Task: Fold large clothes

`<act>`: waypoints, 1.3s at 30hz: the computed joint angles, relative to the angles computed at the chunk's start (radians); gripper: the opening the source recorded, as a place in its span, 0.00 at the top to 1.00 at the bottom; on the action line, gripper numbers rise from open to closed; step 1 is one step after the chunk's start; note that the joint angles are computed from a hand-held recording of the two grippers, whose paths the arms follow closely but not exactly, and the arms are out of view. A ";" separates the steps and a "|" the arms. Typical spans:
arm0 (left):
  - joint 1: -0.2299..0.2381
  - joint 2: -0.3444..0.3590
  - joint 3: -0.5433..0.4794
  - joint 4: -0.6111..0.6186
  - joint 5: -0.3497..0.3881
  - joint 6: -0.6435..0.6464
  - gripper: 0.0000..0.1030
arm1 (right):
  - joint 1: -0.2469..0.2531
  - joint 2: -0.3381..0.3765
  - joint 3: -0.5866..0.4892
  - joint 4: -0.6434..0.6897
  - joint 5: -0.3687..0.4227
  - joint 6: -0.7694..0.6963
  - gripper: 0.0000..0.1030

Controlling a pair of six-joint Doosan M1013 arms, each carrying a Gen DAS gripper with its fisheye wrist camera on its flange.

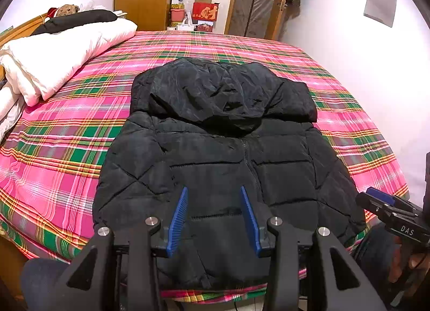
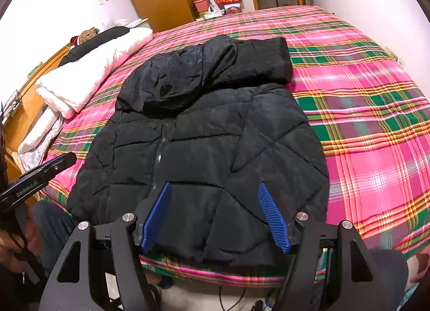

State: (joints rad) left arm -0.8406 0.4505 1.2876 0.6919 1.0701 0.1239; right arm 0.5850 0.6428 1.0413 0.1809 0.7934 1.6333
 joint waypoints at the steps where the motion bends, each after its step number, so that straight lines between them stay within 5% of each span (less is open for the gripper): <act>1: -0.001 0.001 -0.001 0.000 0.004 0.002 0.59 | 0.001 -0.002 0.004 -0.005 -0.002 0.007 0.34; 25: 0.011 -0.012 0.044 -0.031 0.019 -0.028 0.59 | 0.010 0.008 -0.005 -0.086 0.017 0.057 0.34; 39: 0.062 -0.059 0.141 -0.079 0.046 -0.106 0.58 | -0.051 0.040 -0.037 -0.074 0.084 0.174 0.34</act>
State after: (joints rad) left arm -0.7784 0.3919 1.4290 0.6132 1.1159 0.0181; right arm 0.5343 0.6831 1.0038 0.1065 0.8776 1.8076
